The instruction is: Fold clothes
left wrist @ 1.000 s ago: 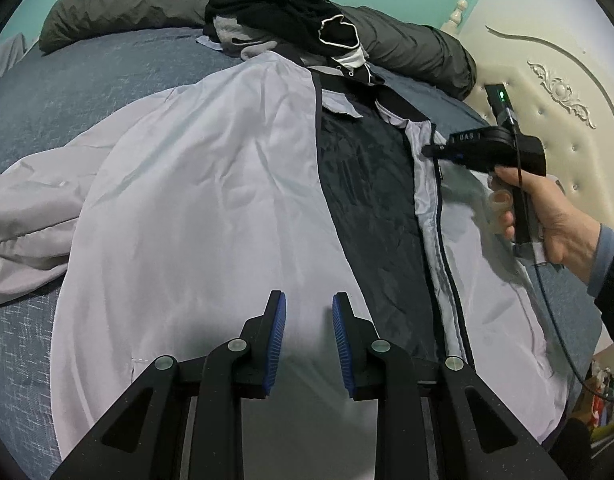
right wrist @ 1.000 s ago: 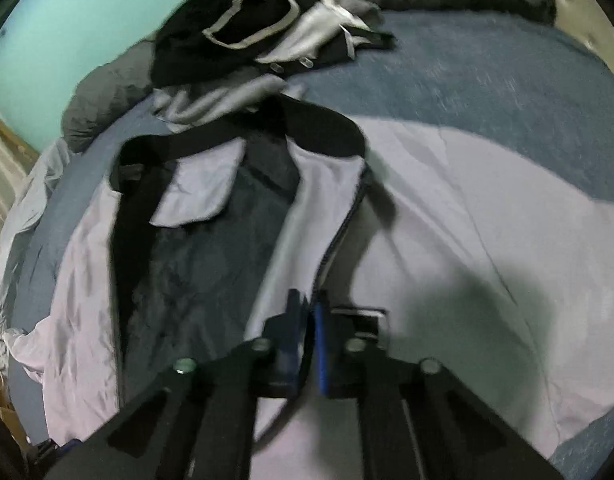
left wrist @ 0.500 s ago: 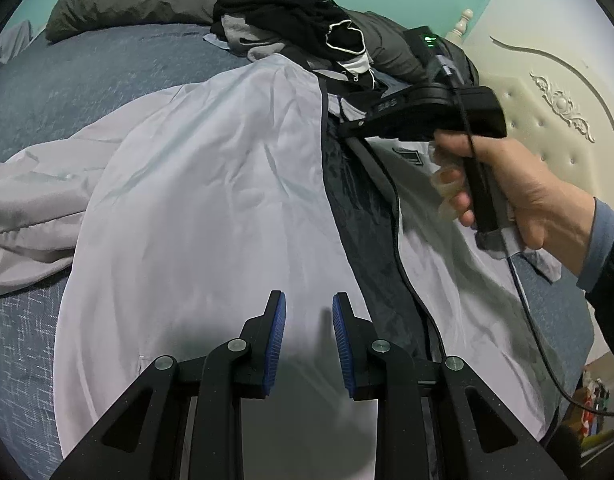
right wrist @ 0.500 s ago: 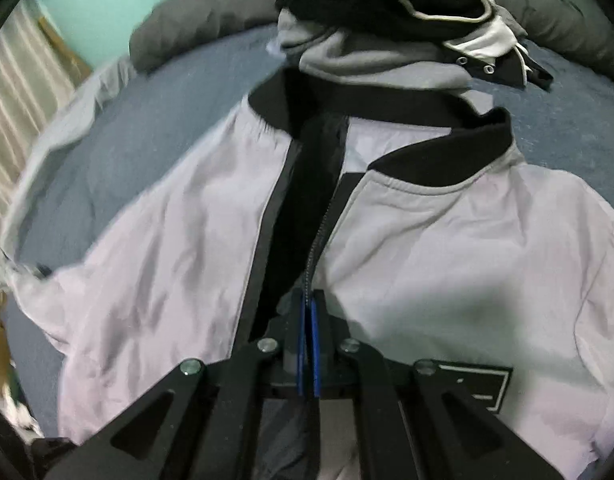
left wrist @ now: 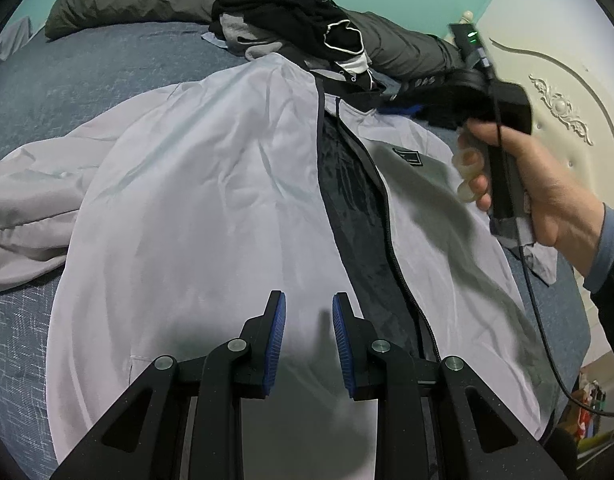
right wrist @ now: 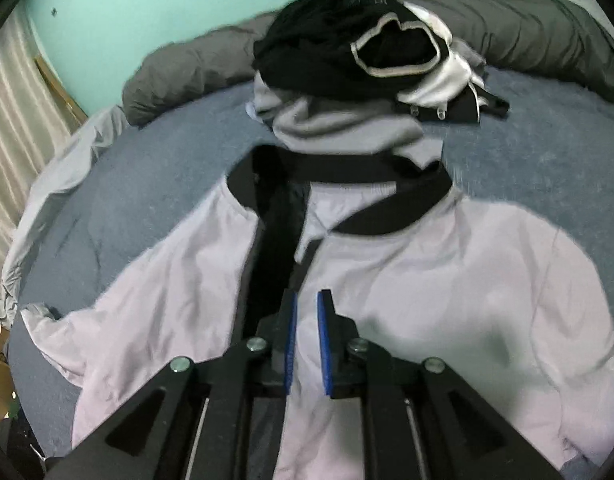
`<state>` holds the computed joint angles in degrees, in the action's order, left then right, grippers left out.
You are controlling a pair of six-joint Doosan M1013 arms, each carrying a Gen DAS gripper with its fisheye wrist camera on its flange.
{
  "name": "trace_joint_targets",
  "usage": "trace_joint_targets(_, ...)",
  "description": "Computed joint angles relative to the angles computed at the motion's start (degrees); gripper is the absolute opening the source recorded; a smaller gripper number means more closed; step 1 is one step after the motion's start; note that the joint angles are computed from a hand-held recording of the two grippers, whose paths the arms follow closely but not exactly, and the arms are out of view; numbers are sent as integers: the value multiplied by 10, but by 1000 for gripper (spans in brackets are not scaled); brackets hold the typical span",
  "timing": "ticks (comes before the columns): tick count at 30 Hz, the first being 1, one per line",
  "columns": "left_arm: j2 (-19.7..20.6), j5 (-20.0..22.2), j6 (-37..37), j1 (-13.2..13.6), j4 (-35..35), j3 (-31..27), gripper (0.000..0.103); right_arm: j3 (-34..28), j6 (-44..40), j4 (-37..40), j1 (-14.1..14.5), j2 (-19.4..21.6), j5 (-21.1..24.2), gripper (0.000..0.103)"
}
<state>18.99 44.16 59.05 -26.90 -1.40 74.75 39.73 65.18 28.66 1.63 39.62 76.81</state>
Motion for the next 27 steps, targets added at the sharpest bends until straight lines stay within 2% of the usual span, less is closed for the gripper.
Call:
trace_joint_targets(5,3,3,5,0,-4,-2,27,21,-7,-47,19,8,37,9)
trace_joint_targets(7,4,5,6,0,-5,-3,27,24,2,-49,22,10,38,10)
trace_joint_targets(12,6,5,6,0,-11,-5,27,35,-2,26,-5,-10,16,10)
trace_joint_targets(15,4,3,6,-1,-8,-4,27,61,-30,69,-37,-41,-6,10)
trace_joint_targets(19,1,0,3,-4,2,-4,27,102,-51,71,-97,-83,-37,12)
trace_joint_targets(24,0,-2,-6,-9,22,-6,27,112,-8,28,-175,-99,-66,36)
trace_joint_targets(27,2,1,-11,-12,32,-9,27,122,40,0,-219,-107,-90,42)
